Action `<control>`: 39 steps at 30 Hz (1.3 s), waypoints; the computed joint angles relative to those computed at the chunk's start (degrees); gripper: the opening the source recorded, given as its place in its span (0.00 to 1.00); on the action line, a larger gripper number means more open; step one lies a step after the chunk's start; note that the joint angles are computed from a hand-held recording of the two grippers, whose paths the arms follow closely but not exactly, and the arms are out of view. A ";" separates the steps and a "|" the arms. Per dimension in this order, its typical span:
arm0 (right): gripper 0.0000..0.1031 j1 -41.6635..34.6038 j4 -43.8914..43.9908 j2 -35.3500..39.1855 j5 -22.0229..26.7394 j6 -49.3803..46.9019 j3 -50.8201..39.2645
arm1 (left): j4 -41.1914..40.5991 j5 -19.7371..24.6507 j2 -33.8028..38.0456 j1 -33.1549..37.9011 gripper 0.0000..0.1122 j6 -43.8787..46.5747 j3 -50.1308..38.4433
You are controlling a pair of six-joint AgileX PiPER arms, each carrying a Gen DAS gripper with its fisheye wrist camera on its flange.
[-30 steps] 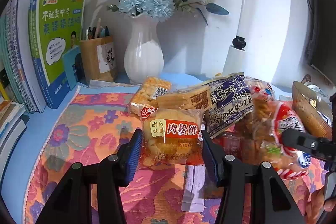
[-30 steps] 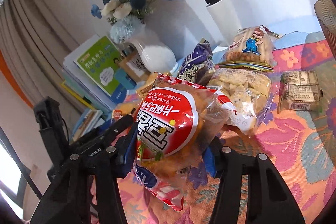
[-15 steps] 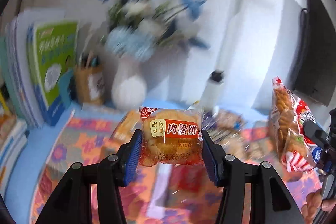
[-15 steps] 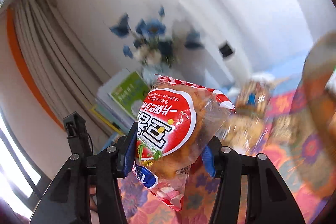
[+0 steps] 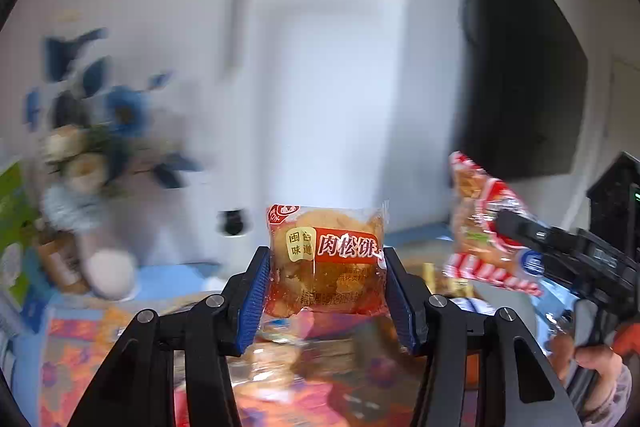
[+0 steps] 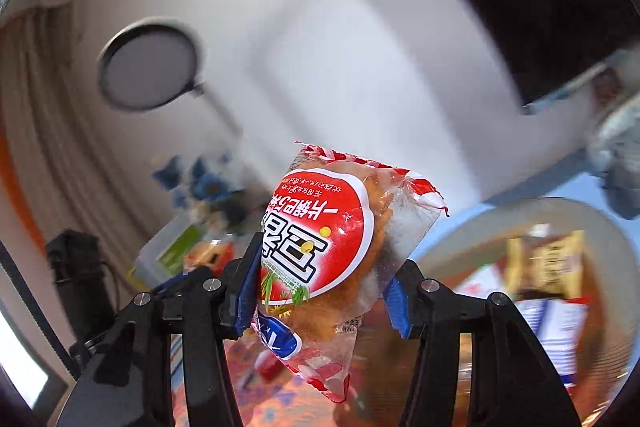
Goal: Organize snacks
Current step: 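Carry both held snacks over the amber glass bowl and open both tools, then move both tools back toward the snack pile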
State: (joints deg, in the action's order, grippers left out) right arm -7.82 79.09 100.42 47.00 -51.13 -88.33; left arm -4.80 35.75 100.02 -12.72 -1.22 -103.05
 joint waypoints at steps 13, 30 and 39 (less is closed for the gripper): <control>0.94 -5.98 -29.58 6.38 -3.31 25.36 -5.84 | -2.36 26.11 27.93 -7.59 0.82 -2.63 -36.93; 0.96 3.00 -29.48 1.40 -6.08 26.47 -4.34 | 2.68 16.75 15.83 1.13 0.84 -4.53 -16.03; 0.97 15.47 -38.13 1.61 -7.19 32.74 -7.14 | 0.17 11.11 7.73 14.45 0.88 -1.41 -3.57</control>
